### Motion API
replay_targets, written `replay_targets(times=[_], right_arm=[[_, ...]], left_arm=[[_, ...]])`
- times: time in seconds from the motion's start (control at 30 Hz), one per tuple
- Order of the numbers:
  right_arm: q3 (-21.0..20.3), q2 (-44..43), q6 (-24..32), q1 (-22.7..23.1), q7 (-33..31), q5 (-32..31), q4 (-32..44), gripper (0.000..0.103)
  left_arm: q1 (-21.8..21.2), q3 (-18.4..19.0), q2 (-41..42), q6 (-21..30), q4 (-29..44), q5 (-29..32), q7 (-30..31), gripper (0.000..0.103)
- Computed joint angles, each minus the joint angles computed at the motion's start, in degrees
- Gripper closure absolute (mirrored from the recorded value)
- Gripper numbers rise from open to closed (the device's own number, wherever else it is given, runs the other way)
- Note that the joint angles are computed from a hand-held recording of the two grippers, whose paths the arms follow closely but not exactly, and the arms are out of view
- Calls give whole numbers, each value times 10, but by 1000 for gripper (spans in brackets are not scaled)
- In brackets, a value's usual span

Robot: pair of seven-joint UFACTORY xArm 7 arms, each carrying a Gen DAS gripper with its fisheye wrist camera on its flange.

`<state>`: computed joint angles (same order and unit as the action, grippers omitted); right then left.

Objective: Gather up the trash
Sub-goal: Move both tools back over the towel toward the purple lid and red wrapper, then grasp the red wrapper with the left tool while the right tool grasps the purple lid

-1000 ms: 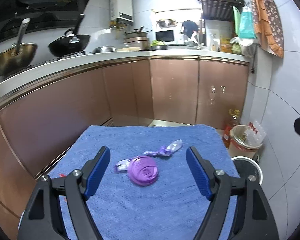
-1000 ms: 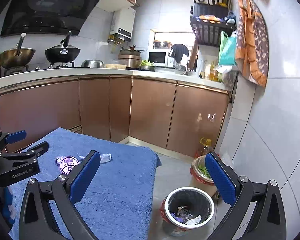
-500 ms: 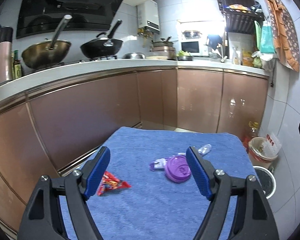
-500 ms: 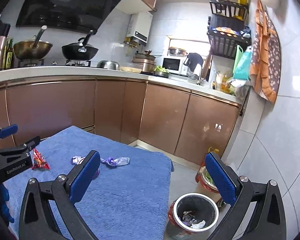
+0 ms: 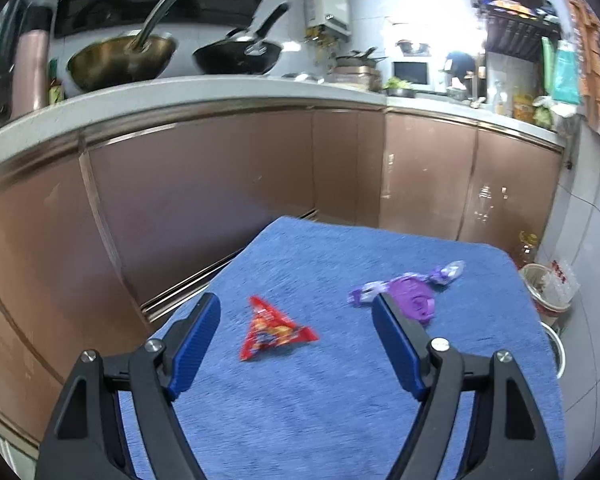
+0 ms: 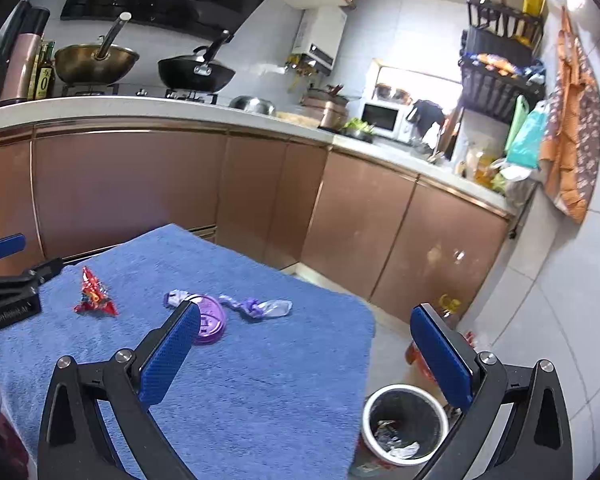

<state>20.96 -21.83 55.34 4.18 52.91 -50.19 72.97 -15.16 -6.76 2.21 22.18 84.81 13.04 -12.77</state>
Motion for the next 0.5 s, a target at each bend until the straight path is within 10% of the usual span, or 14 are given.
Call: replay_targets(times=[0.5], right_arm=[[-139,130,-185,38,-178,306,-7,13]], left_arm=[[61,-3,144,122,122,-222,192,26]])
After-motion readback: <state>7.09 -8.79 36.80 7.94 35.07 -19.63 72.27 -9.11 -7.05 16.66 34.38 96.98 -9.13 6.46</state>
